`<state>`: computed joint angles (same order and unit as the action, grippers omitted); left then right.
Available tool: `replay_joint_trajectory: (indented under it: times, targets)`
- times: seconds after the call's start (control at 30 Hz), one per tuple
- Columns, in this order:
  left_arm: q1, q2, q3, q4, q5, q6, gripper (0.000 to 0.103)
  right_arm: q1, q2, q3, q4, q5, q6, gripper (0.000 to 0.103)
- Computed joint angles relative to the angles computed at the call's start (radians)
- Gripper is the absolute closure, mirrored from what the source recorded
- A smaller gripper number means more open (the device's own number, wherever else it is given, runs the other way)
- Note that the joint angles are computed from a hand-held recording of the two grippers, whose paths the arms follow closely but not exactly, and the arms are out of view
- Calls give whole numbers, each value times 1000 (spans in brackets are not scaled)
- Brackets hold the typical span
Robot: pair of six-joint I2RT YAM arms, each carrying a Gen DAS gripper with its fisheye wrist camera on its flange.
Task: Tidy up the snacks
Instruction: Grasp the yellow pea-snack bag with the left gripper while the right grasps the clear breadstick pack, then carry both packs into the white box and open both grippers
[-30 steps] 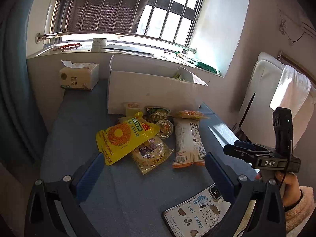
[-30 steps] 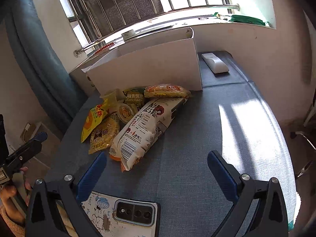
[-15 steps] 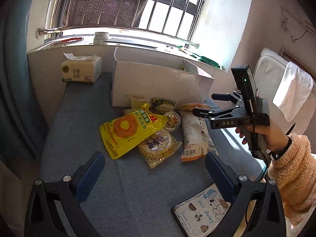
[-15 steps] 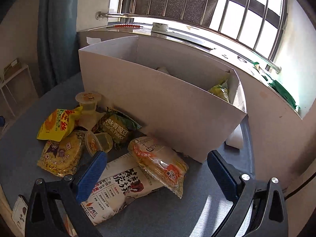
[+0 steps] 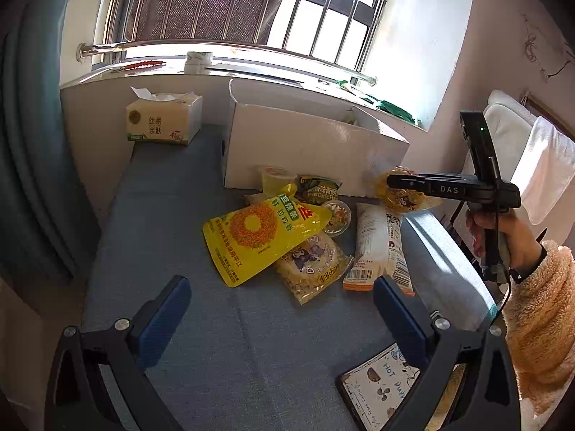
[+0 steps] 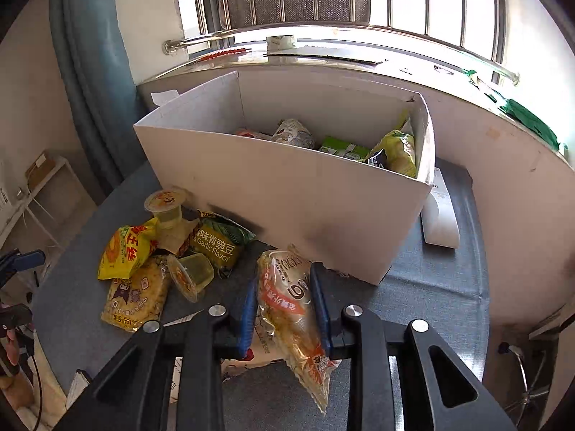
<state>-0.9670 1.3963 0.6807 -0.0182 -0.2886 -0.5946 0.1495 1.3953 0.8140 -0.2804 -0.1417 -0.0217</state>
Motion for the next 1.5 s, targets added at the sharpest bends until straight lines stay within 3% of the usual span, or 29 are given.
replay_joint_trajectory:
  times: [0.07, 0.13, 0.5, 0.77, 0.83, 0.87, 0.93, 1.03, 1.3, 1.5]
  targets:
    - [12, 22, 22, -8, 11, 30, 0, -17, -95, -40, -17, -14, -3, 83]
    - [29, 50, 52, -17, 36, 73, 0, -28, -185, -55, -58, -40, 10, 86]
    - [156, 317, 324, -136, 196, 385, 0, -15, -573, -181, -235, -121, 138, 87]
    - [241, 548, 550, -221, 338, 564, 1, 100, -728, -270, -280, -114, 264, 87]
    - [263, 592, 602, -262, 398, 589, 7, 110, -728, -283, -270, -132, 283, 87]
    - [274, 595, 606, -259, 420, 583, 12, 111, -729, -292, -259, -142, 292, 87]
    - [291, 583, 600, -256, 466, 560, 45, 121, -719, -298, -248, -139, 300, 87]
    - [277, 522, 540, -240, 413, 536, 62, 119, -717, -305, -228, -166, 306, 87]
    - [247, 229, 270, -90, 352, 374, 65, 112, -660, -302, -154, -184, 333, 87]
    - [245, 125, 302, -27, 358, 274, 65, 54, -494, -197, -40, -211, 319, 87]
